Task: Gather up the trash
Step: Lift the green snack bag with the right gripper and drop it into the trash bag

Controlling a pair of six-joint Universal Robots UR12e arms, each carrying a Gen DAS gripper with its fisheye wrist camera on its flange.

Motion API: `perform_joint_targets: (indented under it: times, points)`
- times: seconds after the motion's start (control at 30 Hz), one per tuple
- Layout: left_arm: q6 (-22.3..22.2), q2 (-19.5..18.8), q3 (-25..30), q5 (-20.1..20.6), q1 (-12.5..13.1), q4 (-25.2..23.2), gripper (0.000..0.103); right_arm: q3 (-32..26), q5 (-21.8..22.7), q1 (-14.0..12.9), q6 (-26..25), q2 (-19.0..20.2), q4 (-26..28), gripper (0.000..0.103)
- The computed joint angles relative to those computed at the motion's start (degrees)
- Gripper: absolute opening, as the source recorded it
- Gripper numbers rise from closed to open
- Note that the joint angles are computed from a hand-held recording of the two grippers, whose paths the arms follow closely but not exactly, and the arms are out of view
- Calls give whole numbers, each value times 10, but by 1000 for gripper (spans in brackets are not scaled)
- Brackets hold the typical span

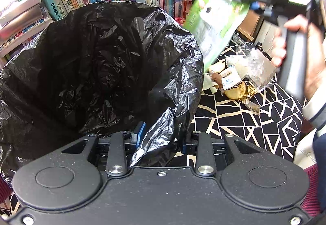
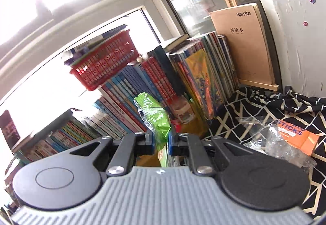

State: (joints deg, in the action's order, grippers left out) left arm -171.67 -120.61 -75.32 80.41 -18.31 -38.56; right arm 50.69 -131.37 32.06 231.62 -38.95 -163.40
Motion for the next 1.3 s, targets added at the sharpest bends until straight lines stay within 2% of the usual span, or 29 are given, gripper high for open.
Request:
perform_joint_targets:
  times: [0.27,0.47,0.7,0.77,0.9,1.0,1.1,1.2,1.3]
  points:
    - [2,0,-1,0,0,2,31,-50,11,12,-99,6,-69,15]
    - [2,1,-2,0,0,3,31,-128,37,21,-186,26,-92,15]
    - [3,1,-2,0,0,4,31,-197,182,21,-213,44,-141,15]
    - [4,1,-2,-1,0,4,31,-207,235,20,-202,46,-151,15]
    - [2,0,-1,-2,1,3,31,-206,309,14,-161,44,-153,15]
    - [2,0,-1,-2,1,4,31,-191,343,7,-124,37,-128,16]
    - [3,0,-1,-2,1,4,31,-179,350,4,-117,33,-66,16]
    - [3,0,-2,-1,0,5,31,-171,371,0,-110,30,9,16]
    - [4,0,-2,-1,0,6,31,-201,366,1,-133,44,113,16]
